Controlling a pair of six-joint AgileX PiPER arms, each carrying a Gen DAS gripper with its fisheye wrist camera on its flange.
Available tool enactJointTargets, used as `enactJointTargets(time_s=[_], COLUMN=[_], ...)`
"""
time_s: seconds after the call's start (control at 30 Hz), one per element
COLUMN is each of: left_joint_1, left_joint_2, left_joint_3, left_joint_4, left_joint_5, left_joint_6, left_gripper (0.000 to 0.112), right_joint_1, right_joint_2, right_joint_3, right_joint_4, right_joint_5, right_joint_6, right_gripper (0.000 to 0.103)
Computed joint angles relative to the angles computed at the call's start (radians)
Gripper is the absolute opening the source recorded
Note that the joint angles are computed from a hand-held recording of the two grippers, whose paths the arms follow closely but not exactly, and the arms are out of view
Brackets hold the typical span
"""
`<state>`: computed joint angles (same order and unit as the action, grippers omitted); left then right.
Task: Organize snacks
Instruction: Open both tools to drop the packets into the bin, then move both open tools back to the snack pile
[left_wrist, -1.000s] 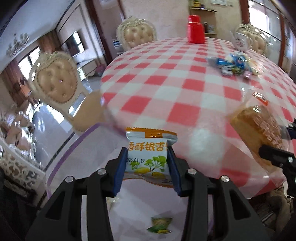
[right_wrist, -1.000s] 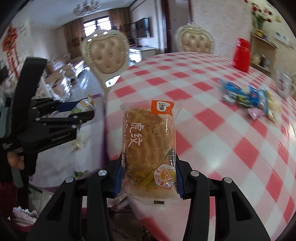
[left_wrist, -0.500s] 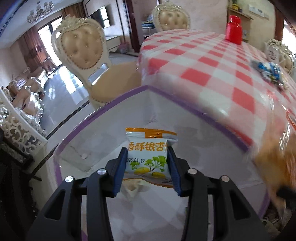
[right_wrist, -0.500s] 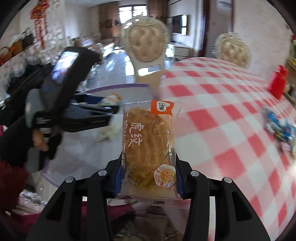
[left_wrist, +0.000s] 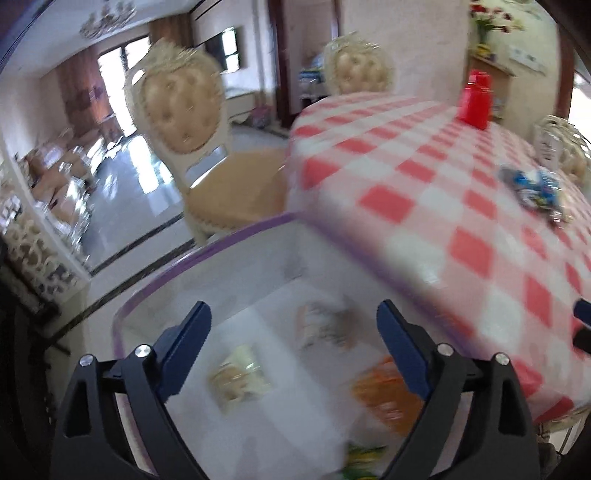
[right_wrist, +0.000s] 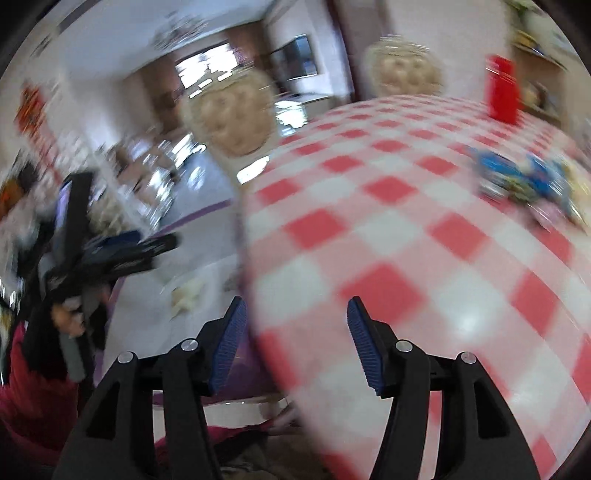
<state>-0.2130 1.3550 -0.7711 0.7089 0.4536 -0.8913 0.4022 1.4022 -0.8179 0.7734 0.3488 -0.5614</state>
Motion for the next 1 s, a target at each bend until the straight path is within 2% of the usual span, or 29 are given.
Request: enactJointTargets(time_s=[0.07,0.2,0.27,0.33,0.47,0.6,0.67,0.73,0.8,0.87,1.0], left_joint_1=[-0.079,-0.251,-0.311,-0.374,-0.447,-0.473,-0.473,-0.468,-0.456,-0.454,-0.438], left_joint_2=[0.012,0.132,0.222,0.362,0.643,0.883,0.975,1.082,1.103,1.07,1.04], left_joint_3=[-0.043,-0.227,-0.339,-0.503,-0.842,-1.176,-1.318,-1.497,-1.538,-1.464,-1.396], left_joint_4=[0.021,-0.066,-0.121,-0.187,-0.332,-0.368,-0.377,-0.431,-0.496,-0.507,-0.577], left_joint_5=[0.027,0.035,0.02,0.009,0.04,0.132,0.173,0.246,0.254,0.184,0.123], left_joint_6=[-0.041,-0.005,0.011,0.031,0.087,0.079,0.078,0.126,0.184,0.196,0.243], left_gripper=[0.097,0.1,0.101,0.101,0.101,0.101,0.101,0.101,0.101,0.101,0.101], right_joint_1=[-0.126,-0.34,-0.41,-0.477,-0.598,-0.698,-0.708,-0.696,-0.677,-0.657,-0.601], right_joint_2=[-0.024,-0.017,-0.001,0.027,0.11,0.227,0.296,0.385,0.469,0.549,0.682], right_joint_3=[0.041,0.073,0.068,0.041,-0.04,-0.165,-0.254,-0.366,-0.489,-0.612,-0.834], right_joint_4=[0.116,0.19,0.153,0.113,0.023,0.029,-0.049,-0.138,-0.228,-0.288,-0.478], right_joint_5=[0.022,0.002,-0.022,-0.016,-0.007,0.033,0.036,0.061,0.105,0.152,0.23], right_joint_6=[-0.128,-0.216,-0.188,-0.163,-0.117,-0.102,-0.025,0.06,0.137,0.171,0.308], right_gripper=[0.059,0.07,0.081,0.081,0.081,0.081,0.081,0.081,0.081,0.081,0.081])
